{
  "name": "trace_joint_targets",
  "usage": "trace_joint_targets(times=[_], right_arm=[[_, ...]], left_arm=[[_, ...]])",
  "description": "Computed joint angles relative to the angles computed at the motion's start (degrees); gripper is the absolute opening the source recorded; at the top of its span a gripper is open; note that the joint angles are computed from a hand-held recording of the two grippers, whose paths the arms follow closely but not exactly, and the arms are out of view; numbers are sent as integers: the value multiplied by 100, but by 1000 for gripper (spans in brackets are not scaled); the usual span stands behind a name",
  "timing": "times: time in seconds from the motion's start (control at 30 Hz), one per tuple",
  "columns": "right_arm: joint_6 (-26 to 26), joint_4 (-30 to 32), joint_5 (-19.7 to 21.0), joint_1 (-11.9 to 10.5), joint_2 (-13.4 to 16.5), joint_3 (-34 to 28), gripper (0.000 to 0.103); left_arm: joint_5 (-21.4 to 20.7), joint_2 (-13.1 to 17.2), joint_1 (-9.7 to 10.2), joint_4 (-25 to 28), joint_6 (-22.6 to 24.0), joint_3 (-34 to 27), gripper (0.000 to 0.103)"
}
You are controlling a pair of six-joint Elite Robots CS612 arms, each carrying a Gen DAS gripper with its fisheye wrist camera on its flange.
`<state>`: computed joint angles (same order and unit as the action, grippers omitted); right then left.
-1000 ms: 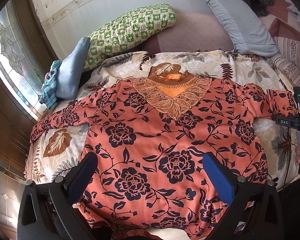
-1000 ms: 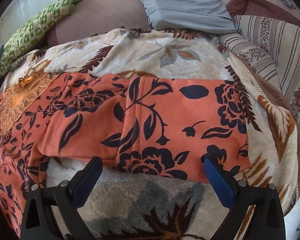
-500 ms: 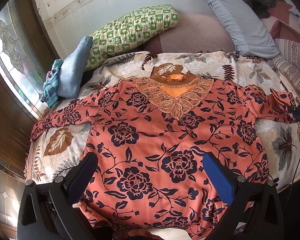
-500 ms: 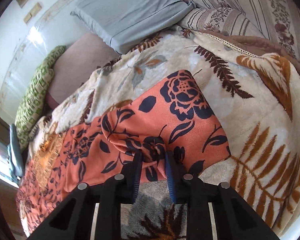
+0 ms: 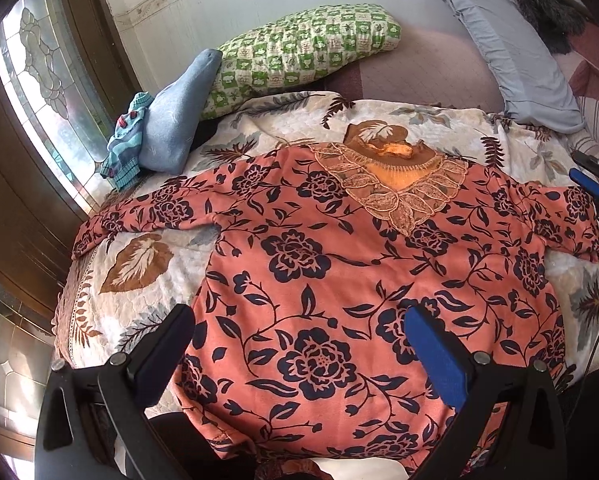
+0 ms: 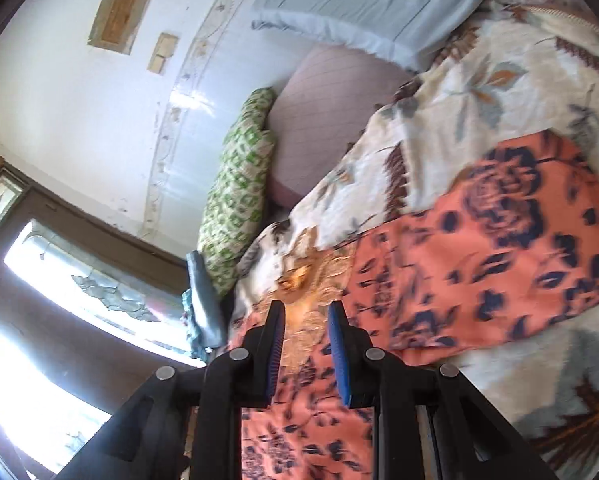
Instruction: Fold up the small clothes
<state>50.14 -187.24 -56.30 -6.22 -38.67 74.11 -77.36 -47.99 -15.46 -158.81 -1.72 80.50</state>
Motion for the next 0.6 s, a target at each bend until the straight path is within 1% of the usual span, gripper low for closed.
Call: trace_joint_targets(times=[0.03,0.07,0.1,0.17,0.2,0.27,0.3,0.33,0.37,0.4,0.43,0.47,0.53,0.6], right_arm=[[-74,225,38,94,71,-236,24],[-276,580,-74,201,86,-423,24],[-405,760,-183,286,116,-591,24],[-216,728,-33,339,232,-866,24],[-122,890,-54,344,225,-915,24],[-312,1466,-321,334,72,-819,25],[-483,1625,-498,302,-28,-681,32],[-670,1871,-837,295,-144,-532,51],[-826,2199,-1304,291,-271,-377,68],[-863,2321,-1726,290,-377,-197,87],[-829,2225,-1909,260,-438,-5,88],[-731,2078,-1928,208,-478,174,88],[-429,1798,-2041,105,-532,465,88],[-84,1282,-1963,-16,-533,719,88]], left_arm=[[4,5,40,-8,-64,-10,103],[15,8,82,-8,-133,-25,103],[-2,8,127,-18,-188,-36,103],[-38,10,211,-82,-248,-52,103],[-5,19,240,-135,-264,-61,103],[66,41,278,-221,-284,-77,103],[62,55,293,-241,-298,-86,103],[36,67,303,-238,-319,-94,103],[-13,83,308,-204,-339,-107,103],[-95,99,306,-136,-352,-131,103],[-202,117,297,-43,-346,-164,103],[-327,134,277,66,-324,-204,103],[-765,180,241,314,-229,-322,103],[-1151,262,170,587,-94,-507,103]])
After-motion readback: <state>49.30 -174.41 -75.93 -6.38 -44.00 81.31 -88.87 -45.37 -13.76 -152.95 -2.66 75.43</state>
